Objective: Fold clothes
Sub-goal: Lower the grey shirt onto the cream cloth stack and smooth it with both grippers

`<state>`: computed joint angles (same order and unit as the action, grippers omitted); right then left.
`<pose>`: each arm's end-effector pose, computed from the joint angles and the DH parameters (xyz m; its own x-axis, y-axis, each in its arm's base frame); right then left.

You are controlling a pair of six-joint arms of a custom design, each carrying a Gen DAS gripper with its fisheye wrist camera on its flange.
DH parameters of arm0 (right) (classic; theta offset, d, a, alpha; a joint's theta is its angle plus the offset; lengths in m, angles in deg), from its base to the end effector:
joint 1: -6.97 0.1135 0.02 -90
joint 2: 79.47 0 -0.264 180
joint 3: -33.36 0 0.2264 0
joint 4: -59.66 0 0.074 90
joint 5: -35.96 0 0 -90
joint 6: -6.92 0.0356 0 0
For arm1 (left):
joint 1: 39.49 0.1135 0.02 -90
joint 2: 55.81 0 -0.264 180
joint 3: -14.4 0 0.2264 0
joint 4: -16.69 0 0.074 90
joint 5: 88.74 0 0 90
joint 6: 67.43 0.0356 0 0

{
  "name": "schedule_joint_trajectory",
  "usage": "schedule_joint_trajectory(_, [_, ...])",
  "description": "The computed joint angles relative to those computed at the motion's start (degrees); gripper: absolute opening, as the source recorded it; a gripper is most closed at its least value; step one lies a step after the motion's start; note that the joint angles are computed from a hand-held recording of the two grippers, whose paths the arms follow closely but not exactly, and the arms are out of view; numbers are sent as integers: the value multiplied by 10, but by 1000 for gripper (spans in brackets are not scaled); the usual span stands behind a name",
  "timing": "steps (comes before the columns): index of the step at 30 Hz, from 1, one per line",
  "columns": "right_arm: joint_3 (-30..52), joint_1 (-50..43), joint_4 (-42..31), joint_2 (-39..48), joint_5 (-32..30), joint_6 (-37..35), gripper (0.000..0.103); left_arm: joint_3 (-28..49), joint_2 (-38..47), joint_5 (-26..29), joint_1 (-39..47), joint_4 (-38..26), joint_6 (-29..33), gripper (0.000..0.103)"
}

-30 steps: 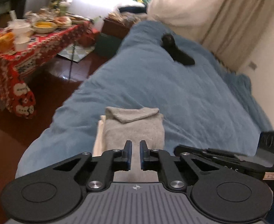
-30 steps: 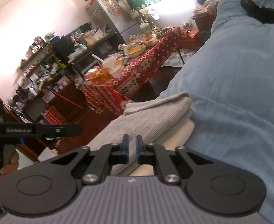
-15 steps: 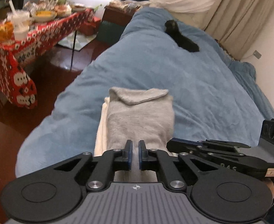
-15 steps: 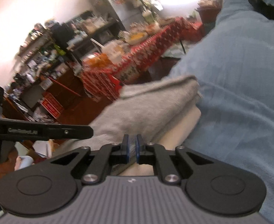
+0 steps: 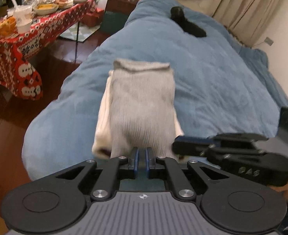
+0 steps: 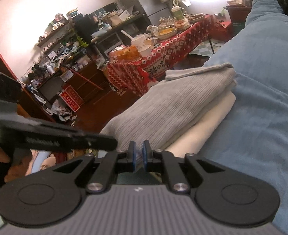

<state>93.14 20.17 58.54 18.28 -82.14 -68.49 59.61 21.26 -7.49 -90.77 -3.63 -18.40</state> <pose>0.3037 0.0885 0.1693 -0.7345 0.0560 -0.6763 -0.3847 0.7866 0.4829 0.1419 -0.1684 0.1651 -0.8404 0.0123 -0.5418 0.2142 0.9259 -0.3113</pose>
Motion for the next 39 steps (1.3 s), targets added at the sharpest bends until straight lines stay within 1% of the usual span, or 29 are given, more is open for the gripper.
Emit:
schedule_joint_trajectory(2, [-17, -5, -5, -22, -11, -1, 8, -11, -18, -8, -16, 2, -12, 5])
schedule_joint_trajectory(6, [-32, -18, -16, -61, -21, -2, 8, 5, -55, -35, -35, -22, -14, 5])
schedule_joint_trajectory(10, [-19, -29, -31, -73, -21, -7, 8, 38, -51, -48, -18, -35, 13, 5])
schedule_joint_trajectory(12, [-6, -32, -31, -61, -18, -5, 8, 44, -33, -36, 11, -21, 31, 5])
schedule_joint_trajectory(15, [12, -27, -24, -33, -7, -2, 8, 42, 7, 3, 55, 19, 51, 5])
schedule_joint_trajectory(17, [18, -23, -18, -15, -3, 1, 8, 46, 33, 10, 64, 29, 58, 5])
schedule_joint_trajectory(19, [18, -19, -13, -3, -7, 5, 8, 44, 36, 6, 57, 24, 52, 6])
schedule_joint_trajectory(24, [-13, -17, 6, -11, -12, -6, 8, 51, 13, -24, 24, -43, 37, 5])
schedule_joint_trajectory(26, [-20, -24, 10, -18, -20, -8, 8, 51, -3, -44, 12, -50, 26, 5])
schedule_joint_trajectory(29, [-22, -41, 13, -32, -23, -8, 9, 65, -15, -43, 20, -48, 37, 5])
schedule_joint_trajectory(33, [16, -73, 4, -12, -16, -6, 10, 110, 40, -30, 54, -31, 78, 5])
schedule_joint_trajectory(36, [75, -90, -21, 37, 2, -12, 10, 161, 115, 5, 94, -4, 116, 5])
schedule_joint_trajectory(39, [125, -108, -38, 82, 9, -4, 10, 225, 189, 37, 123, 1, 144, 5])
